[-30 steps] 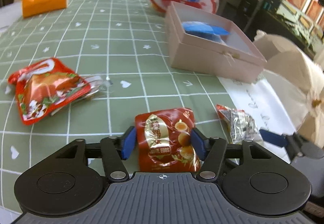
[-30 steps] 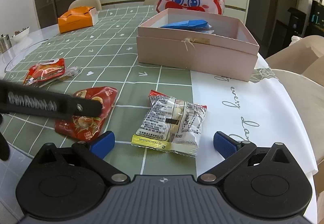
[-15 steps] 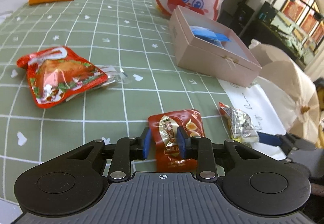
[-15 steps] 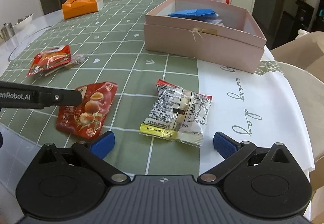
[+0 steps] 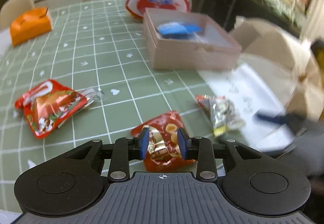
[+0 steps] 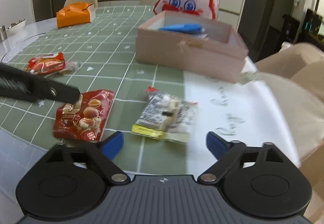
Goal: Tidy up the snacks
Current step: 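Lower the quail-egg packet to the table and open the left tool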
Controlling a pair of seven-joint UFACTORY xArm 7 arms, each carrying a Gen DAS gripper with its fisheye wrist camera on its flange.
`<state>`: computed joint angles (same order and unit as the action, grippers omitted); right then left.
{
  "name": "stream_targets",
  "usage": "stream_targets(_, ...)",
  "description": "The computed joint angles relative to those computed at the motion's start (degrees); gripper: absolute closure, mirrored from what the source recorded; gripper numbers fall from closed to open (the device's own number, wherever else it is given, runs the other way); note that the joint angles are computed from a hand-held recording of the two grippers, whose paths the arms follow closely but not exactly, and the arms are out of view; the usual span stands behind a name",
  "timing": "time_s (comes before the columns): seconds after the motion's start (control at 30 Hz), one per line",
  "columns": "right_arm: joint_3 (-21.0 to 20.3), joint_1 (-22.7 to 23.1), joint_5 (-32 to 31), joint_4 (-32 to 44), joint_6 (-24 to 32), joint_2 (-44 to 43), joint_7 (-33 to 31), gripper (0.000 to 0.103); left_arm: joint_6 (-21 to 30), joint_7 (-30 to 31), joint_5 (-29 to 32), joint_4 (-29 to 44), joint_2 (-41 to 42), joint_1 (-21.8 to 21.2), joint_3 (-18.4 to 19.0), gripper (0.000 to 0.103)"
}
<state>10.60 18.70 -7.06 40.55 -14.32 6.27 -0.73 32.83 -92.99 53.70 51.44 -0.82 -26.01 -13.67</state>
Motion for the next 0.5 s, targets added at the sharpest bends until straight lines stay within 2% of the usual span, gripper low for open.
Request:
stream_targets(0.07,-0.05,-1.5,-0.27,-0.48,0.35,-1.7,1.35,0.015,2.54,3.14,-1.44,1.88,2.05,-0.58,-0.25,0.069)
stream_targets(0.1,-2.17,0.42,2.69,-0.3,0.99,-2.23,-0.4,0.015,2.34,4.21,-2.43,2.36,2.99,0.36,-1.07,0.067)
stream_targets(0.17,-7.07,5.49,10.85,0.75,2.98,-2.8,-4.87,0.015,2.0,3.78,-1.12,2.69,3.53,-1.33,0.55,0.062)
stream_targets(0.2,-6.78,4.77,11.84,1.4,4.2,-2.99,-4.31,0.015,1.94,4.86,-1.54,3.25,3.99,-1.53,0.76,0.057)
stream_targets(0.23,-4.21,1.64,11.63,1.98,5.19,-3.05,-2.78,0.015,1.31,5.72,-2.04,3.55,4.33,-1.61,1.05,0.053)
stream_targets(0.3,3.62,-6.7,12.34,3.22,6.94,-2.56,-1.67,0.015,-0.78,6.98,-2.68,3.86,5.01,-1.66,1.68,0.036)
stream_targets(0.33,5.37,-8.41,13.05,3.81,7.71,-2.14,-1.97,0.015,-1.63,7.57,-2.98,3.94,5.27,-1.73,1.94,0.032)
stream_targets(0.37,4.72,-7.83,12.41,4.32,8.36,-1.79,-1.25,0.015,-2.22,8.09,-3.08,4.02,5.56,-1.87,2.15,0.026)
stream_targets(0.43,-1.22,-2.34,8.93,5.16,9.29,-0.96,2.13,0.015,-0.05,9.07,-3.09,4.91,6.17,-2.76,2.16,0.025)
stream_targets(0.47,-1.84,-1.71,8.33,5.18,9.5,-0.81,2.82,0.015,2.33,8.94,-3.12,5.34,6.3,-3.44,2.04,0.026)
stream_targets(0.5,-0.81,-2.57,8.77,5.34,9.8,-0.57,2.58,0.015,4.13,8.04,-2.93,5.23,6.0,-4.01,2.0,0.028)
